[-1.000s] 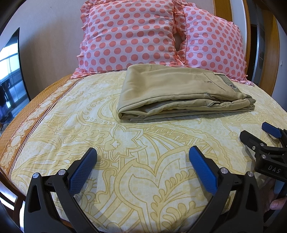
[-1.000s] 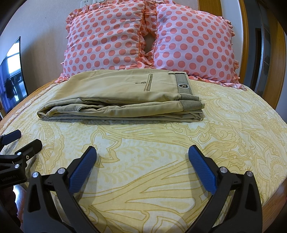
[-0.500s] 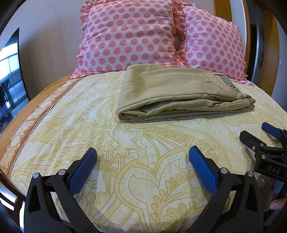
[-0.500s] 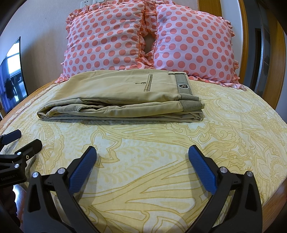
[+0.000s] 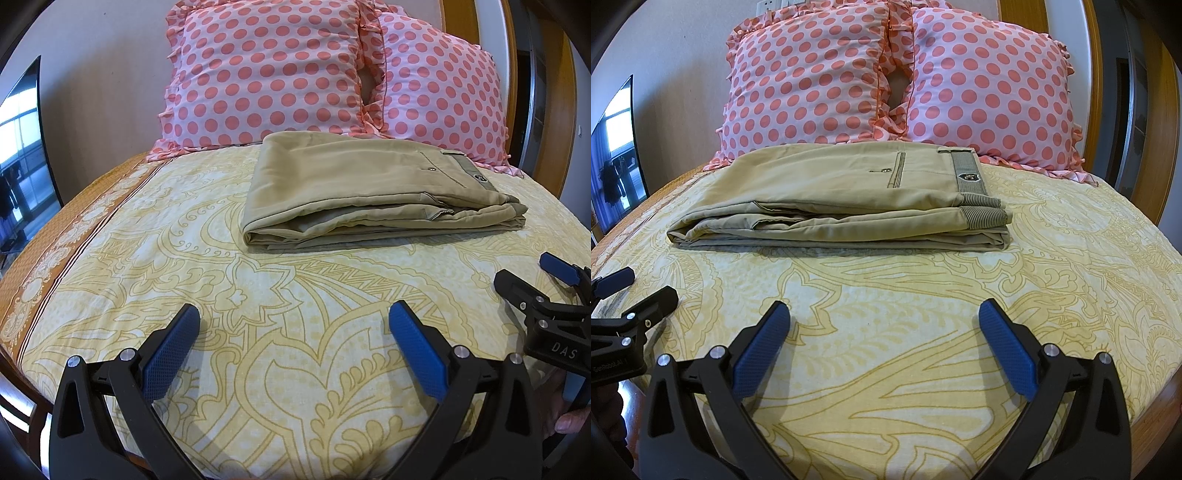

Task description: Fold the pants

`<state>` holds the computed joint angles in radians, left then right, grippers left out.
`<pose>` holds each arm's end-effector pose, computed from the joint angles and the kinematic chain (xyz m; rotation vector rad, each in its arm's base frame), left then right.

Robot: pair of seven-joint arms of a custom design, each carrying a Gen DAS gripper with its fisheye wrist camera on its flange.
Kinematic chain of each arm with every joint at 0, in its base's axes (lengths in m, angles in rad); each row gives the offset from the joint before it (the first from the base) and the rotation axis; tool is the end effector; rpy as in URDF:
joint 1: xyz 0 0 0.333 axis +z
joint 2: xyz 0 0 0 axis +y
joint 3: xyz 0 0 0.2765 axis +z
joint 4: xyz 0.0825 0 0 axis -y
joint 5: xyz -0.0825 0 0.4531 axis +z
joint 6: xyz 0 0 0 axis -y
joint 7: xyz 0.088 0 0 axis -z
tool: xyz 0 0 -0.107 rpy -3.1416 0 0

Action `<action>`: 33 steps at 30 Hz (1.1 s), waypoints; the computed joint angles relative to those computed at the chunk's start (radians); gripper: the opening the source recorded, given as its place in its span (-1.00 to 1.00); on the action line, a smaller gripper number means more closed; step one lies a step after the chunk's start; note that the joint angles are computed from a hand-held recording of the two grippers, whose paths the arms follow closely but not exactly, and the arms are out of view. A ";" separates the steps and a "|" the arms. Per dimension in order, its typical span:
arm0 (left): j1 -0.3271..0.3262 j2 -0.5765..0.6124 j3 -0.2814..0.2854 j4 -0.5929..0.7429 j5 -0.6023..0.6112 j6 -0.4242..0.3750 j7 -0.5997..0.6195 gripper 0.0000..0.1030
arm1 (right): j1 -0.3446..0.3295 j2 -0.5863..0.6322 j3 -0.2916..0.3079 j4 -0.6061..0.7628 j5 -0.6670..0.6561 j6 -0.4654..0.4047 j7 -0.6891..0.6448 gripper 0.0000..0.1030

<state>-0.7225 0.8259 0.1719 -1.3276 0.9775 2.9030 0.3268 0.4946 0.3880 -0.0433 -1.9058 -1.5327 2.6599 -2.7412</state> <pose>0.6412 -0.4904 0.2392 -1.4366 1.9327 -0.9216 0.5972 0.3216 0.2307 -1.5053 1.8355 -0.9103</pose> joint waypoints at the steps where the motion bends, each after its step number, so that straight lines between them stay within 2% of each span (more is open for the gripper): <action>1: 0.000 0.000 0.000 0.001 0.000 0.000 0.000 0.97 | 0.000 0.000 0.000 0.001 0.001 0.000 -0.001 0.97; 33: -0.003 0.013 0.005 0.016 -0.009 -0.001 0.002 0.97 | 0.001 0.001 -0.001 0.001 -0.002 0.000 0.002 0.97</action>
